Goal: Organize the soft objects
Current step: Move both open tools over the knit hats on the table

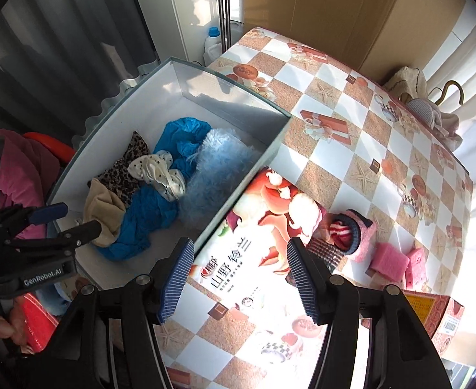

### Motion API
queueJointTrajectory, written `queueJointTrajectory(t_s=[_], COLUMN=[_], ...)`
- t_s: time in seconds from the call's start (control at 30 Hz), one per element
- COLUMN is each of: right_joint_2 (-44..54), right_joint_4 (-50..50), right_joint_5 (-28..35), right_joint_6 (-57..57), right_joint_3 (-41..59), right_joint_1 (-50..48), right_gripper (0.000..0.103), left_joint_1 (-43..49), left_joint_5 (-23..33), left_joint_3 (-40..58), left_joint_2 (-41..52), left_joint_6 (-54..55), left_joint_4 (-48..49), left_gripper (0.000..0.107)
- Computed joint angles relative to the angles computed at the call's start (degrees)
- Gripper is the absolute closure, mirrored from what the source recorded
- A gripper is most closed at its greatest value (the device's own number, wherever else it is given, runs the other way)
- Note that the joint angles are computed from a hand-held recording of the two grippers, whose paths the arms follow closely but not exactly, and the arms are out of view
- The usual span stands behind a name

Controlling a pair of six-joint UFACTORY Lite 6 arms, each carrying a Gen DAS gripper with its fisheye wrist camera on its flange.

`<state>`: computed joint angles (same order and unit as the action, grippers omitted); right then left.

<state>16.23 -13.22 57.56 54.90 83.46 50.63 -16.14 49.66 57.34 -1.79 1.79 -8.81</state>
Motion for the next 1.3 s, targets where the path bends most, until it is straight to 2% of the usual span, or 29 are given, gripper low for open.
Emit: queueJointTrajectory(t_s=[0.2, 0.4, 0.53, 0.77, 0.93, 1.07, 1.17, 1.3], right_joint_2=[-17.5, -30.7, -35.2, -41.4, -41.9, -41.9, -43.0, -44.5], right_joint_4=[1.9, 4.1, 4.6, 5.2, 5.9, 6.5, 7.1, 7.8], right_joint_5=[-3.7, -4.7, -3.2, -1.4, -0.5, -0.2, -0.1, 0.6], right_joint_6=[12.0, 28.4, 37.5, 53.5, 62.7, 69.2, 73.4, 75.7], right_joint_3=[-27.3, -43.2, -48.0, -53.8, -54.4, -54.6, -55.6, -56.3], right_joint_1=[7.3, 16.4, 24.4, 37.6, 46.9, 53.1, 56.7, 59.1], right_gripper=[0.041, 0.041, 0.041, 0.041, 0.041, 0.041, 0.041, 0.041], left_joint_1=[-11.0, -25.0, -34.1, -45.7, -48.5, -49.8, -49.6, -50.4], left_joint_5=[0.3, 0.7, -0.1, 0.4, 2.2, 5.9, 9.9, 12.3], left_joint_3=[0.6, 6.3, 14.4, 34.4, 47.4, 57.1, 64.7, 69.5], left_joint_2=[-1.7, 2.8, 11.3, 32.3, 44.3, 53.3, 59.8, 64.7], left_joint_6=[0.0, -1.1, -5.1, -11.9, -15.2, -16.3, -16.8, -18.3], left_joint_4=[-0.6, -0.9, 0.8, 7.3, 12.8, 17.1, 16.6, 19.2], left_gripper=[0.036, 0.033, 0.03, 0.03, 0.029, 0.029, 0.027, 0.023])
